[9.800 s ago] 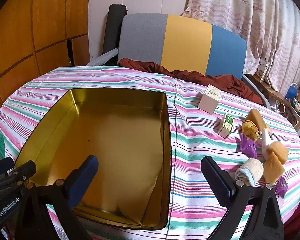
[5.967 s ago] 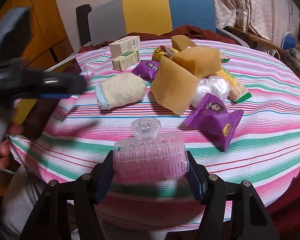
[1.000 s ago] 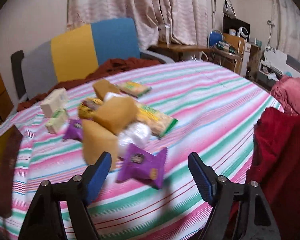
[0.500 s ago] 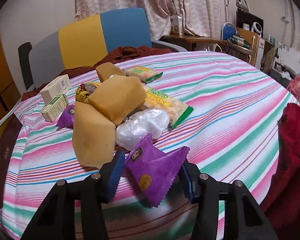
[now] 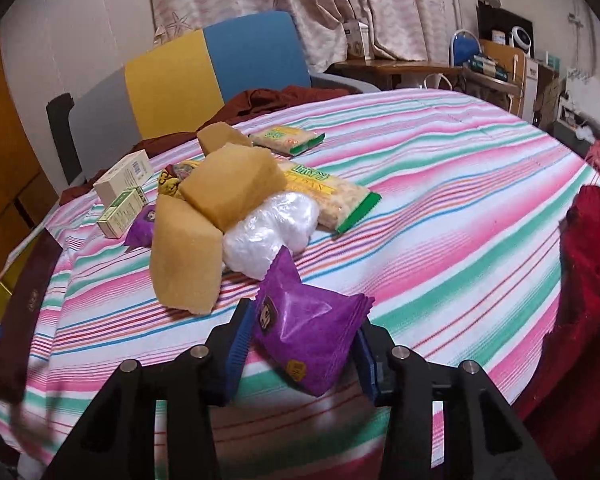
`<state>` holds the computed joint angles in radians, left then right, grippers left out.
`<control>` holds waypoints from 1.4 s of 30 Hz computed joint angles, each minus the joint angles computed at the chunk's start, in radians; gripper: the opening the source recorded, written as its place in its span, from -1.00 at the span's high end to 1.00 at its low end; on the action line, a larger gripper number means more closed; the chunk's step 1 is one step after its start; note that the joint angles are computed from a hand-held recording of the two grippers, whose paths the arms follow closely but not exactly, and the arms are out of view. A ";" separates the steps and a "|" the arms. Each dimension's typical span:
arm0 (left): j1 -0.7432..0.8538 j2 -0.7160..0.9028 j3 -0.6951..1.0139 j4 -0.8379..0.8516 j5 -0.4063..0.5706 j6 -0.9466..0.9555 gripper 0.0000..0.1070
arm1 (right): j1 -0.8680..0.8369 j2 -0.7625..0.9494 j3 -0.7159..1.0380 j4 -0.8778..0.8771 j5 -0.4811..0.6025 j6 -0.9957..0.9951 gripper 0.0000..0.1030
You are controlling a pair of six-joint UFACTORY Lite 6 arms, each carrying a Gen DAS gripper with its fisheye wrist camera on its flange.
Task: Organize objects
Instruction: 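Grasp the yellow sponge with the left gripper while the right gripper holds the purple packet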
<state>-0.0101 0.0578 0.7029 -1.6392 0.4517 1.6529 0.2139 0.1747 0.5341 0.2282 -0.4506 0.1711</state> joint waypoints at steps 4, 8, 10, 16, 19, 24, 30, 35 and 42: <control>-0.095 0.190 0.182 -0.009 0.000 -0.117 -0.60 | 0.005 0.009 -0.006 -0.010 -0.012 0.008 0.10; -0.136 0.359 0.346 0.058 0.018 -0.303 -0.61 | 0.000 0.011 -0.004 -0.030 -0.009 0.024 0.10; -0.137 0.440 0.415 0.035 0.052 -0.351 -0.61 | -0.008 0.010 -0.001 -0.052 -0.005 0.039 0.10; -0.132 0.613 0.570 0.026 0.151 -0.523 -0.64 | -0.013 0.015 -0.001 -0.070 -0.010 0.059 0.10; -0.151 0.656 0.623 0.025 0.153 -0.550 -0.64 | -0.015 0.017 -0.001 -0.075 -0.012 0.064 0.10; -0.163 0.682 0.644 0.012 0.138 -0.521 -0.31 | -0.014 0.016 -0.001 -0.074 -0.011 0.063 0.10; -0.097 0.658 0.559 -0.049 0.236 -0.425 -0.12 | -0.004 0.020 0.003 -0.042 -0.014 0.031 0.09; -0.052 0.605 0.464 -0.092 0.264 -0.345 -0.11 | 0.001 0.021 0.006 -0.024 -0.012 0.017 0.09; 0.047 0.474 0.275 -0.126 0.340 -0.158 -0.11 | 0.011 -0.013 -0.014 -0.100 -0.008 0.123 0.19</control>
<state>0.0370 0.5317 0.9782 -1.7652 0.7912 1.4944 0.2248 0.1620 0.5202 0.1281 -0.4583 0.2946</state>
